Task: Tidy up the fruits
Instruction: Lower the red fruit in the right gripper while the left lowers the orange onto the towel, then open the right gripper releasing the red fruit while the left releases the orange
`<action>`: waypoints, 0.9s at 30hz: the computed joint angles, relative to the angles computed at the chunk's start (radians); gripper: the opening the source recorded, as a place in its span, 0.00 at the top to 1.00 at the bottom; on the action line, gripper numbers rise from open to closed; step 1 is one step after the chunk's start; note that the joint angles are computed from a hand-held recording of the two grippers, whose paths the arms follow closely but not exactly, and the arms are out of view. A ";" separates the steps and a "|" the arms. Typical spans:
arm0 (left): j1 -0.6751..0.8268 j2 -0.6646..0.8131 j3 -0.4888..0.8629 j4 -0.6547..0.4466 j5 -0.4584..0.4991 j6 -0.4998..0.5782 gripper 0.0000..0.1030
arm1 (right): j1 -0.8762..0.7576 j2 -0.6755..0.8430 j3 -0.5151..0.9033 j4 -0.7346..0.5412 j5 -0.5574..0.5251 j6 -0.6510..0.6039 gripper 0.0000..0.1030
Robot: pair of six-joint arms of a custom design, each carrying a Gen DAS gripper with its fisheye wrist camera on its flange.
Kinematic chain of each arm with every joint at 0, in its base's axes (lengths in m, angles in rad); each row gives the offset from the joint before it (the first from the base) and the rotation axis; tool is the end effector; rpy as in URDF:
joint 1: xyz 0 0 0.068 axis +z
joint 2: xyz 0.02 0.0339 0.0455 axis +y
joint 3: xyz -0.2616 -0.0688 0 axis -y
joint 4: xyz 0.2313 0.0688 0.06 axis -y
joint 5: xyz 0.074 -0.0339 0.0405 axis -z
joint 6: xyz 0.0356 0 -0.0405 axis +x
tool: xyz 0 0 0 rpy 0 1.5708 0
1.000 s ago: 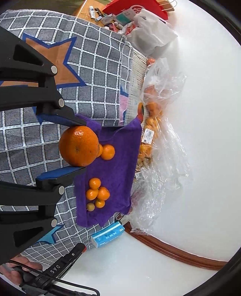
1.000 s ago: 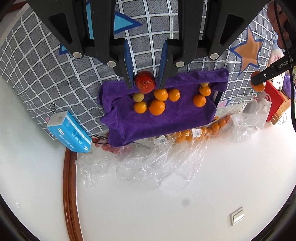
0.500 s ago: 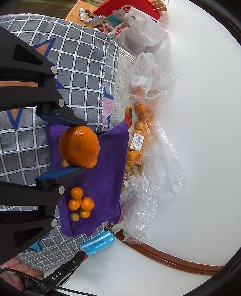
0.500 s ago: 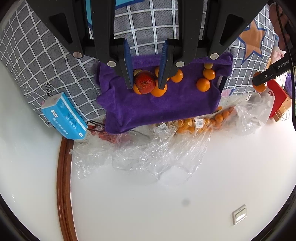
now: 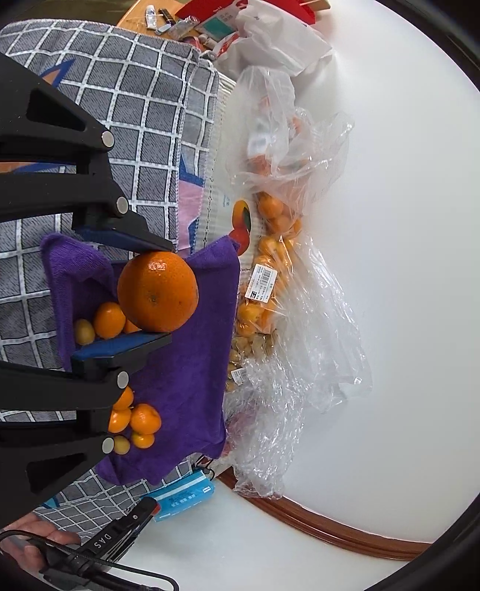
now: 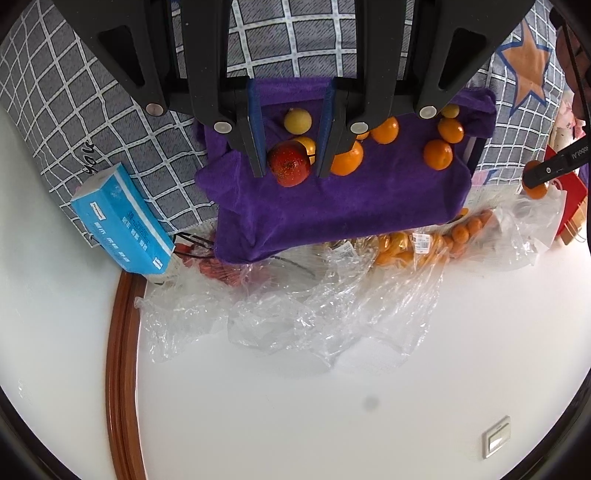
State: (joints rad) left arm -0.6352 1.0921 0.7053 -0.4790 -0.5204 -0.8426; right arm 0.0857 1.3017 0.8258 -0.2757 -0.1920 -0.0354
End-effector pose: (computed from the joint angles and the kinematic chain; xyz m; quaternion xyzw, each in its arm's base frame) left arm 0.1750 -0.1070 0.2341 -0.1822 0.8929 -0.0462 0.4092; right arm 0.2616 0.0293 0.2387 -0.0934 0.9091 0.0979 0.3941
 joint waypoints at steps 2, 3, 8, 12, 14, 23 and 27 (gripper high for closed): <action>0.022 0.032 -0.002 0.039 0.023 0.021 0.62 | -0.010 0.038 0.006 0.023 -0.008 -0.006 0.74; 0.035 0.058 -0.002 0.065 0.038 0.031 0.62 | -0.015 0.063 0.008 0.037 -0.010 -0.010 0.74; 0.082 0.147 -0.009 0.181 0.131 0.061 0.62 | -0.030 0.172 0.021 0.083 -0.014 -0.021 0.74; 0.069 0.272 0.030 0.253 0.179 0.083 0.62 | -0.032 0.254 0.031 0.115 -0.021 -0.025 0.74; 0.060 0.329 0.054 0.273 0.210 0.089 0.62 | -0.030 0.279 0.029 0.131 -0.024 -0.027 0.74; 0.009 0.471 0.111 0.286 0.233 0.075 0.62 | -0.029 0.322 0.027 0.163 -0.032 -0.048 0.74; -0.005 0.478 0.121 0.269 0.220 0.075 0.62 | -0.028 0.328 0.022 0.170 -0.030 -0.049 0.74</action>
State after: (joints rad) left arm -0.6402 1.5705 0.8261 -0.2097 -0.3003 -0.7680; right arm 0.0581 1.6301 0.8479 -0.1062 -0.2218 -0.0848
